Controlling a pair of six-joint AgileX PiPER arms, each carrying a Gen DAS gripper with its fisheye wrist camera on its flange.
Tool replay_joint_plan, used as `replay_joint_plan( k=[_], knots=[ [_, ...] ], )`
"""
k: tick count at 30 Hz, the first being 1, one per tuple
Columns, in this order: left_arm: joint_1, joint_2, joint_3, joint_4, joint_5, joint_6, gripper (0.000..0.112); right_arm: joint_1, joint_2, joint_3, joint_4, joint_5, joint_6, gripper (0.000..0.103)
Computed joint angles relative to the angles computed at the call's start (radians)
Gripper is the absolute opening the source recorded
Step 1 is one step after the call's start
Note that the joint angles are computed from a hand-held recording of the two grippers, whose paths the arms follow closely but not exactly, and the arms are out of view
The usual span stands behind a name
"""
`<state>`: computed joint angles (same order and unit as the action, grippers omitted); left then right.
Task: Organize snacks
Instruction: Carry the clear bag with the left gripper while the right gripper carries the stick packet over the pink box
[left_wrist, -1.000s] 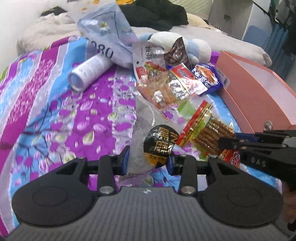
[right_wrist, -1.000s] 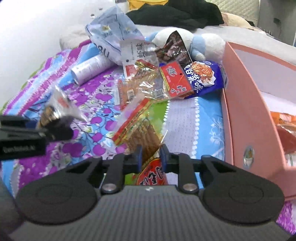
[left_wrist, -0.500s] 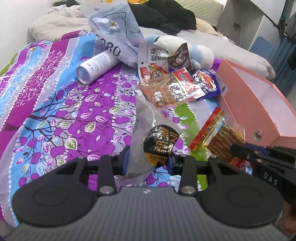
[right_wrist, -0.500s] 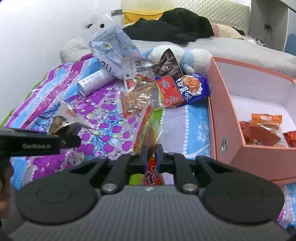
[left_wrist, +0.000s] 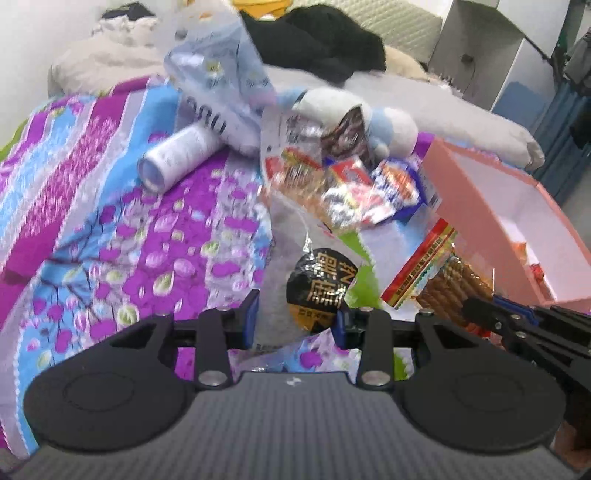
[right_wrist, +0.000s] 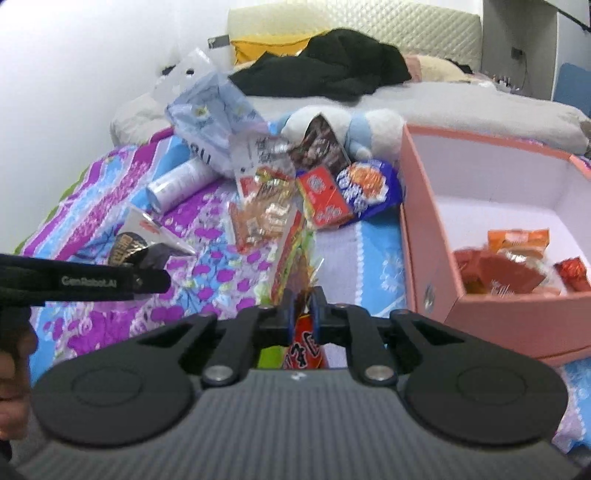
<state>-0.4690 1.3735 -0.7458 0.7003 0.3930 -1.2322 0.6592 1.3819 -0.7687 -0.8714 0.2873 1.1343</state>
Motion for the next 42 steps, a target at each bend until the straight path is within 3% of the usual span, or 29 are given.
replay_joint_plan(
  k=[14, 23, 33, 42],
  knots=[
    [-0.014, 0.031, -0.382, -0.135, 0.15, 0.246, 0.044, -0.1, -0.089, -0.193, 0.142, 0.081, -0.248, 0.012],
    [-0.067, 0.12, -0.642, -0.165, 0.193, 0.332, 0.044, -0.234, -0.12, -0.32, 0.27, 0.101, -0.465, 0.012],
    [-0.168, 0.377, -1.034, -0.285, 0.282, 0.5, 0.044, -0.454, -0.135, -0.346, 0.43, 0.083, -0.687, 0.012],
    [-0.219, 0.681, -1.303, -0.455, 0.391, 0.646, 0.044, -0.689, -0.047, -0.268, 0.848, 0.055, -1.125, 0.012]
  ],
)
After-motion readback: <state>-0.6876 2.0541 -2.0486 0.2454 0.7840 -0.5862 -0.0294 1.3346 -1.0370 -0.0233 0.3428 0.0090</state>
